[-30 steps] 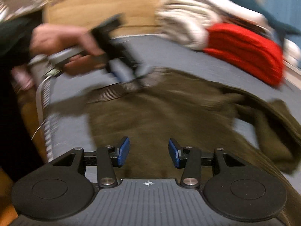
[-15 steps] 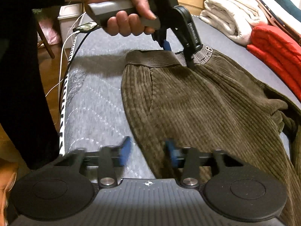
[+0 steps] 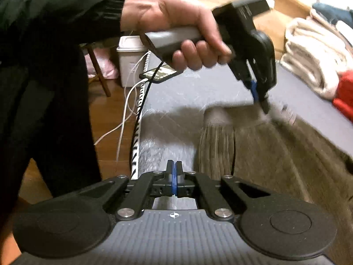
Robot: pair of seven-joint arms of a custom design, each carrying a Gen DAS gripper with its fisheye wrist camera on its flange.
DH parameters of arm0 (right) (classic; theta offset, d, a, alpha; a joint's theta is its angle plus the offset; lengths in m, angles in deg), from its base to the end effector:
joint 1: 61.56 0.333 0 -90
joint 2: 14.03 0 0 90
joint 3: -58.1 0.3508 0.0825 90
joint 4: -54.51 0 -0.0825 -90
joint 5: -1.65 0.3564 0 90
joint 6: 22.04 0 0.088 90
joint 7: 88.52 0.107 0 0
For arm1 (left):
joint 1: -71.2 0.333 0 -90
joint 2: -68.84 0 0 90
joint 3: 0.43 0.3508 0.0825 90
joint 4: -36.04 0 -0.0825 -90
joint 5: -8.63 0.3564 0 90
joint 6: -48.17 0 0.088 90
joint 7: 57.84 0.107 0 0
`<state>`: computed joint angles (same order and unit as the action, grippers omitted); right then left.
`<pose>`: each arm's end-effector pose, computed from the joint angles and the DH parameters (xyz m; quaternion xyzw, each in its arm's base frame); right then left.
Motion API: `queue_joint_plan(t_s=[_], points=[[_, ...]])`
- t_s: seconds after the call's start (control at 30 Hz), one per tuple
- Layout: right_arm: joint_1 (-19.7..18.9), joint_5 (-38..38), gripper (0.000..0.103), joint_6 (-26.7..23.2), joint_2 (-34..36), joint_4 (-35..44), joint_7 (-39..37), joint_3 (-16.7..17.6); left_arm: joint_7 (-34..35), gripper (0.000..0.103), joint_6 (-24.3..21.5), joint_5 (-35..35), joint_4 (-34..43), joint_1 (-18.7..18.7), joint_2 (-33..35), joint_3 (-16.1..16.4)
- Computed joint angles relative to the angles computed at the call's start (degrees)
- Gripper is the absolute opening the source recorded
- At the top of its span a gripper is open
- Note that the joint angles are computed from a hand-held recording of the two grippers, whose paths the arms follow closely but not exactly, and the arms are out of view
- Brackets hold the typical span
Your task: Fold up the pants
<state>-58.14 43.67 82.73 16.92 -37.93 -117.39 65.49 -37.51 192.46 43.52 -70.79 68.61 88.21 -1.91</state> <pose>0.6363 0.1630 0.3580 -0.9054 -0.1684 0.0925 0.3785 0.6445 -0.0494 0.4171 -0.8772 0.4061 -0.1200 0.2264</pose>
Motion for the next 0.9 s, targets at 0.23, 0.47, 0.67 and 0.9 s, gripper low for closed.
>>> queue_joint_plan(t_s=[0.23, 0.47, 0.67, 0.9], points=[[1.2, 1.9, 0.050, 12.4, 0.6, -0.3, 4.3, -0.8, -5.9, 0.031, 14.1, -2.9, -4.5, 2.7, -0.9, 1.6], [0.2, -3.5, 0.044, 20.3, 1.6, -3.0, 0.6, 0.0, -2.1, 0.072, 21.3, -13.3, 0.0, 6.1, 6.3, -1.9], [-1.0, -5.0, 0.019, 17.3, 2.6, -1.2, -0.2, 0.8, 3.9, 0.067, 16.7, -17.3, 5.6, 4.7, 11.1, -1.2], [-2.2, -4.5, 0.014, 9.5, 4.4, 3.8, 0.1, 1.3, -1.5, 0.011, 15.2, -9.2, 4.9, -1.4, 7.5, 6.0]])
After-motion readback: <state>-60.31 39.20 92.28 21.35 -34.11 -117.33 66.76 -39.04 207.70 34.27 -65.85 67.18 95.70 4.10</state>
